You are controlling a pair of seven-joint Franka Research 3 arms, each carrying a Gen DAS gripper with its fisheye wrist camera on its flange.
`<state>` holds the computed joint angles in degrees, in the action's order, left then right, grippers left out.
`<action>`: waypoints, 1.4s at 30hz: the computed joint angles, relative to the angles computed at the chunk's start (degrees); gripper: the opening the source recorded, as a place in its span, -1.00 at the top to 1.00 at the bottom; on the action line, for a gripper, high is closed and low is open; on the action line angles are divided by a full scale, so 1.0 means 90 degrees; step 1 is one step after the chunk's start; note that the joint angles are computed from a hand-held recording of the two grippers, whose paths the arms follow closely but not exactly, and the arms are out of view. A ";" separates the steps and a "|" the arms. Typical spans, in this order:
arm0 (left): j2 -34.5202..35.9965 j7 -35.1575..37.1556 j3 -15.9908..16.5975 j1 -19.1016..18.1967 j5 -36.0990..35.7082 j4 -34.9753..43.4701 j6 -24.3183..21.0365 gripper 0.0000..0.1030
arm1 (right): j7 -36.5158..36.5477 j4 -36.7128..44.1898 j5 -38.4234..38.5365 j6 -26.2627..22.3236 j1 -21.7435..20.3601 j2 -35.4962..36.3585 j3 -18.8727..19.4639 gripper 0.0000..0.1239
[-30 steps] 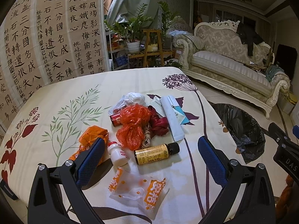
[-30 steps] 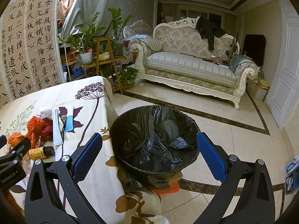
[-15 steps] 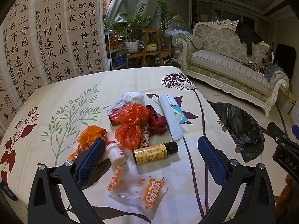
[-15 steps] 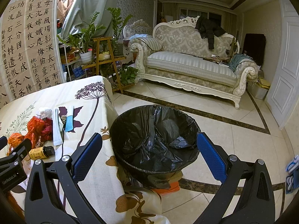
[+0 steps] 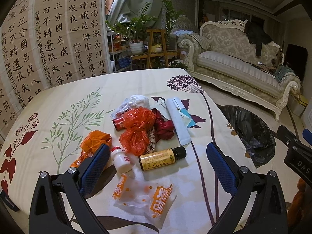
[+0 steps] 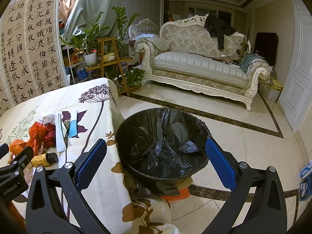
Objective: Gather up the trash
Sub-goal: 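Move the right tool toward the clear orange-printed snack wrapper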
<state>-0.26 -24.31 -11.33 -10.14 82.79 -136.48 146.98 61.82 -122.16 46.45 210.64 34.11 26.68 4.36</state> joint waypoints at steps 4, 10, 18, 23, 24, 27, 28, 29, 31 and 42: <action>-0.0104 0.0157 0.0079 0.0100 -0.0100 -0.0145 0.0293 -0.87 | 0.0217 -0.0037 -0.0237 -0.0216 -0.0066 -0.0003 0.0108 -0.59; -0.0516 0.0082 0.0106 0.0303 -0.0108 -0.0583 0.0336 -0.87 | 0.0332 -0.0061 -0.0421 -0.0465 0.0105 -0.0040 0.0091 -0.56; -0.1162 0.0183 0.0144 0.0645 -0.0328 -0.1335 0.0514 -0.39 | 0.0474 -0.0025 -0.0746 -0.1039 0.0338 -0.0079 -0.0082 -0.31; -0.1294 0.0153 0.0092 0.0835 -0.0357 -0.1574 0.0756 -0.40 | 0.0585 -0.0026 -0.0887 -0.1208 0.0502 -0.0084 -0.0216 -0.31; -0.1306 0.0166 0.0080 0.0849 -0.0359 -0.1598 0.0783 -0.40 | 0.0598 -0.0046 -0.0885 -0.1215 0.0572 -0.0097 -0.0257 -0.31; -0.1324 0.0154 0.0045 0.0885 -0.0344 -0.1637 0.0805 -0.40 | 0.0613 -0.0044 -0.0914 -0.1295 0.0694 -0.0119 -0.0374 -0.31; -0.1318 0.0132 0.0043 0.0901 -0.0312 -0.1647 0.0820 -0.40 | 0.0634 -0.0060 -0.0944 -0.1300 0.0694 -0.0128 -0.0374 -0.31; -0.1318 0.0125 0.0043 0.0908 -0.0307 -0.1663 0.0839 -0.40 | 0.0659 -0.0070 -0.0992 -0.1313 0.0666 -0.0135 -0.0358 -0.31; -0.1315 0.0091 0.0059 0.0928 -0.0258 -0.1698 0.0950 -0.40 | 0.0695 -0.0098 -0.1038 -0.1329 0.0686 -0.0146 -0.0367 -0.31; -0.1380 0.0142 0.0013 0.0913 -0.0354 -0.1820 0.0967 -0.40 | 0.1171 -0.0283 -0.1799 -0.1413 0.0135 -0.0218 0.0190 -0.31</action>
